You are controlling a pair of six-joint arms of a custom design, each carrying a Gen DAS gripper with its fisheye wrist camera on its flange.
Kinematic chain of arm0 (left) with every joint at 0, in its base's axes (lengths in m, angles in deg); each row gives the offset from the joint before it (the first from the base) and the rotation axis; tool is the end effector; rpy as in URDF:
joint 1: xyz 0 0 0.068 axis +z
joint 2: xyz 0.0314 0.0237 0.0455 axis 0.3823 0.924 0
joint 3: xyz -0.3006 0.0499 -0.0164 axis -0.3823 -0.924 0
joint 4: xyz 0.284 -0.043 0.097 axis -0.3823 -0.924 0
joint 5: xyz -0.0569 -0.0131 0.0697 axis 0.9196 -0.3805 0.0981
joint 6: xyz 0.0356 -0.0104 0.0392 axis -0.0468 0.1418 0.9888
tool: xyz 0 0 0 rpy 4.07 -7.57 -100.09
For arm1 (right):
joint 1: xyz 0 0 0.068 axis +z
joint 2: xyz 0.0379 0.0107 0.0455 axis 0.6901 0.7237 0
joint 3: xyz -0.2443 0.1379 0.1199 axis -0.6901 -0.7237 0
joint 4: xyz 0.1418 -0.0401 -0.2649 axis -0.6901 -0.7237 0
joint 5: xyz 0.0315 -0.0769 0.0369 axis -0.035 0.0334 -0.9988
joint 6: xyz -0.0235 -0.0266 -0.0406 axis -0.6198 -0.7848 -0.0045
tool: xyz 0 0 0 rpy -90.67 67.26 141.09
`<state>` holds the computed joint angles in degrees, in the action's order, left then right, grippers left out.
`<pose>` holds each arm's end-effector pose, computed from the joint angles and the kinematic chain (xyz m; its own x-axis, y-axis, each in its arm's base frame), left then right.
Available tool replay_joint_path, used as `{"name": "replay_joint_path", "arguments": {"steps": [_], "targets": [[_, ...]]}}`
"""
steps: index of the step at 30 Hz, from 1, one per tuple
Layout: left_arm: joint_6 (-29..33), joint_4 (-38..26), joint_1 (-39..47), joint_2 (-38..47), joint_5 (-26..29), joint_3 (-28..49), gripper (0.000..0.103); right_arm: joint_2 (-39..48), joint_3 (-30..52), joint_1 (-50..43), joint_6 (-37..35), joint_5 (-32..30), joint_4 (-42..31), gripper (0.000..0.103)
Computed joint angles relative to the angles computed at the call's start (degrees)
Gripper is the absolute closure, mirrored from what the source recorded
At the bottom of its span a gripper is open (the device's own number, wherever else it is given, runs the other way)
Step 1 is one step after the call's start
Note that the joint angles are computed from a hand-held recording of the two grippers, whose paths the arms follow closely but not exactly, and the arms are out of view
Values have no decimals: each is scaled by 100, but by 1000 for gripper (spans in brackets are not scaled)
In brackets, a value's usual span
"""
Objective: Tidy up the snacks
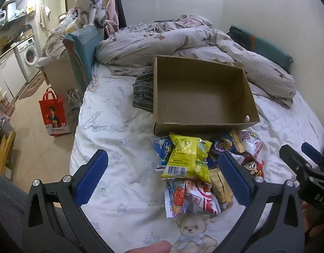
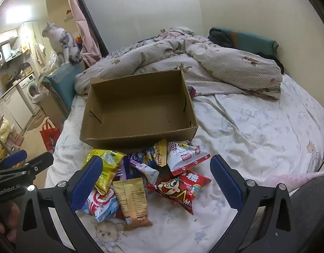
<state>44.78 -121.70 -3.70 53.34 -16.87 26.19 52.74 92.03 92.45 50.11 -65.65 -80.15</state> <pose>0.1730 -0.0693 0.2154 -0.7103 -0.1966 -0.6759 -0.2212 0.9739 -0.0508 0.2045 0.2162 0.2058 -0.6722 -0.0475 -0.7388 -0.2531 0.9525 0.1691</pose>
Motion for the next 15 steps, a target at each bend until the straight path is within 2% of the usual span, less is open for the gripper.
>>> {"name": "replay_joint_path", "arguments": {"steps": [15], "targets": [[-33, -23, -23, -11, -33, 0, 0, 73, -2, -60, -5, -16, 37, 0]]}}
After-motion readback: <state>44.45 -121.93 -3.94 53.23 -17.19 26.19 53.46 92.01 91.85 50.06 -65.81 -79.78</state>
